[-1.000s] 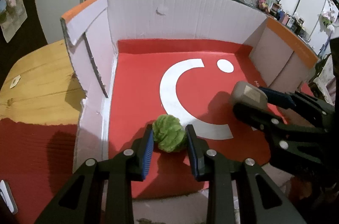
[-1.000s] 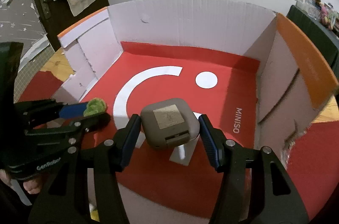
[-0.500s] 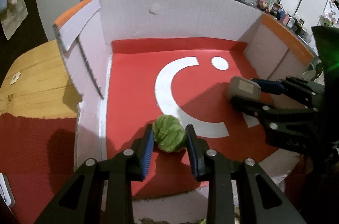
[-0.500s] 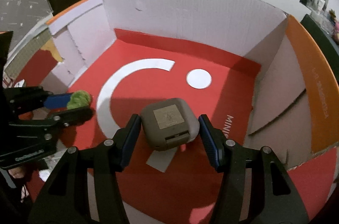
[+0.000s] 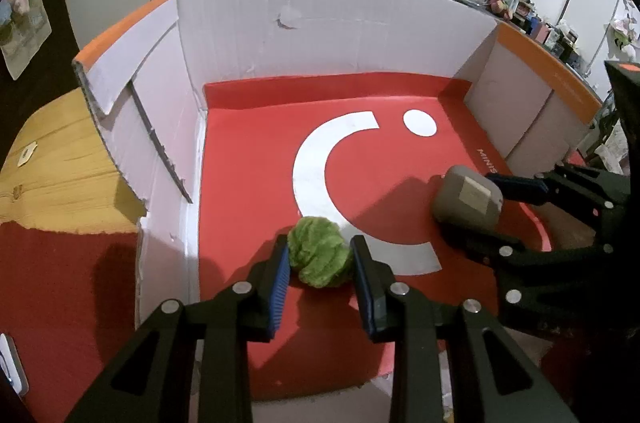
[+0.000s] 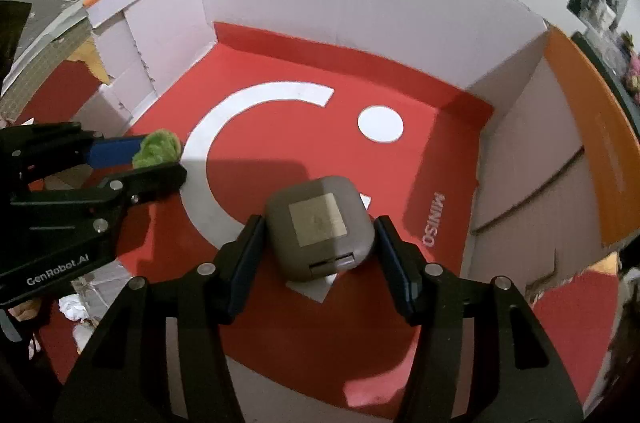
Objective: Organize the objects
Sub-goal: 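Carry the green ball into the box with the left gripper while the right gripper carries the grey case in, then open both grippers to release the green ball and grey case in the box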
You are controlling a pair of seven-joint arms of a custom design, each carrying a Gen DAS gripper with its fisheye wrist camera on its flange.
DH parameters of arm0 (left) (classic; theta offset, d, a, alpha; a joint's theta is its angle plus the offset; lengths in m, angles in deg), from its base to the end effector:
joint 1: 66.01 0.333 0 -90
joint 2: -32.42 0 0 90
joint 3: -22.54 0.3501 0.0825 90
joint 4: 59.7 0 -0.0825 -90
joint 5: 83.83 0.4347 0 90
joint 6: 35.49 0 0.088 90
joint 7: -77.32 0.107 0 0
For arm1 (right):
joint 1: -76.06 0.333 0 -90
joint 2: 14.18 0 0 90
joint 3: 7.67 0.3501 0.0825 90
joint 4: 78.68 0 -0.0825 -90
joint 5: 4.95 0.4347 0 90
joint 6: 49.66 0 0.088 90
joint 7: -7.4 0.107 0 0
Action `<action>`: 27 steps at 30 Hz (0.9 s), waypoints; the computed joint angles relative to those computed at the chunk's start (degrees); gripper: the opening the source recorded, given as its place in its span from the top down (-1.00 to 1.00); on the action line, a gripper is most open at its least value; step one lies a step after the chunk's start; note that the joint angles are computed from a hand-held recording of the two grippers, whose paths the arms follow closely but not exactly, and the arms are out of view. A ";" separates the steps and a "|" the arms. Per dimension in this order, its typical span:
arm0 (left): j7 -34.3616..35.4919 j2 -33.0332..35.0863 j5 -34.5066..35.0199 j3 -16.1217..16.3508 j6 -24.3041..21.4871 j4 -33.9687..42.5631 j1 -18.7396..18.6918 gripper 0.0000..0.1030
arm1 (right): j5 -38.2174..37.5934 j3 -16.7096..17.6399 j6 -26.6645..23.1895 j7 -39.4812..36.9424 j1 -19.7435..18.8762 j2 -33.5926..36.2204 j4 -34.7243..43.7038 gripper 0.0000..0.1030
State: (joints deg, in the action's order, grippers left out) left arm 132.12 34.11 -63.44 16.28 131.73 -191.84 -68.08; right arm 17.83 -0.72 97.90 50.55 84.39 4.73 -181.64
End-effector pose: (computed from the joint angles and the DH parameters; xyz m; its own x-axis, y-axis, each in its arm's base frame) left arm 0.5838 -0.1071 0.3954 0.1177 -0.9890 0.0896 -0.8167 -0.1477 -0.5579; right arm 0.7071 0.1779 0.4199 0.6995 -0.7144 0.0176 -0.6052 -0.6053 -0.5170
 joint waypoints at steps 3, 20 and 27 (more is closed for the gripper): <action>-0.30 0.09 0.35 0.11 0.01 0.10 0.01 0.37 | -0.60 -0.27 0.15 0.91 0.21 0.06 0.01 -0.04; -1.96 -0.75 3.07 0.08 1.33 -0.76 -0.10 0.01 | 8.42 1.26 0.32 -4.02 -2.08 -1.41 -1.50 -0.21; -5.82 -2.45 7.65 -0.42 1.92 -1.75 0.44 -0.07 | 12.11 1.21 1.47 -6.29 -1.71 -3.09 -2.86 -0.26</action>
State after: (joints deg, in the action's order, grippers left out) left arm 126.30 31.65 -55.79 15.85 133.65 -193.60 -67.64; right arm 29.94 0.50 99.36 44.26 82.68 1.64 -184.50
